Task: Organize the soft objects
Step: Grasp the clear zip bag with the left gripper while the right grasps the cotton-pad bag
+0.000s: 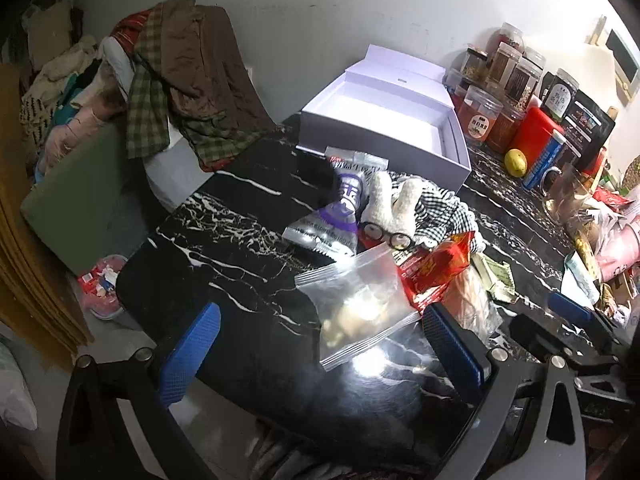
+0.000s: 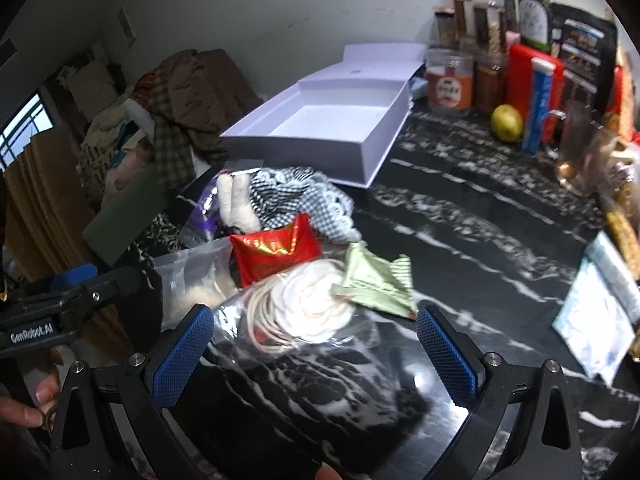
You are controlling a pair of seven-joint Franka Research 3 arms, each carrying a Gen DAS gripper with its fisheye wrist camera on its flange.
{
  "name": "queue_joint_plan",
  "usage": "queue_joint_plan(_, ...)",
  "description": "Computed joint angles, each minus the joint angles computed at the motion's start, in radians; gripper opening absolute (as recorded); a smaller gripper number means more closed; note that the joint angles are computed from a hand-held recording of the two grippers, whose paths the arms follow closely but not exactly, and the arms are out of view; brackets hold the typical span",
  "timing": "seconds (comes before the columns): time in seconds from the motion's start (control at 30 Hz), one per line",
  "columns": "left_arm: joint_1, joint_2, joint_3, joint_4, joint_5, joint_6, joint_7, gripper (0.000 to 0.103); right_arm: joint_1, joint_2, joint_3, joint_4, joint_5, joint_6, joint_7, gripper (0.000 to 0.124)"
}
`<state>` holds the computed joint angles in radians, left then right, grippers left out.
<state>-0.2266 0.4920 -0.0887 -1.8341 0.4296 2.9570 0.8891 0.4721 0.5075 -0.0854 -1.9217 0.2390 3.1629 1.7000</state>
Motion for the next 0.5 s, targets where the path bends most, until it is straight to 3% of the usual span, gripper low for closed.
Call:
queue_joint_plan(0.13,0.010,0.011,0.001,0.001,-0.003,0.003,0.012,0.103,-0.046,0.053,0.056,0.074,0.005,-0.029,-0.027,0.103)
queue_joint_plan(0.3,0.058,0.035,-0.038,0.016,-0.055,-0.005,0.055,0.103,-0.128,0.120,0.147,0.175,0.033,-0.112,-0.076,0.103)
queue_joint_plan(0.5,0.123,0.085,-0.119,0.068,-0.156,-0.006,0.144,0.103,-0.050,0.163,0.044,0.242,-0.012,-0.202,-0.001,0.103)
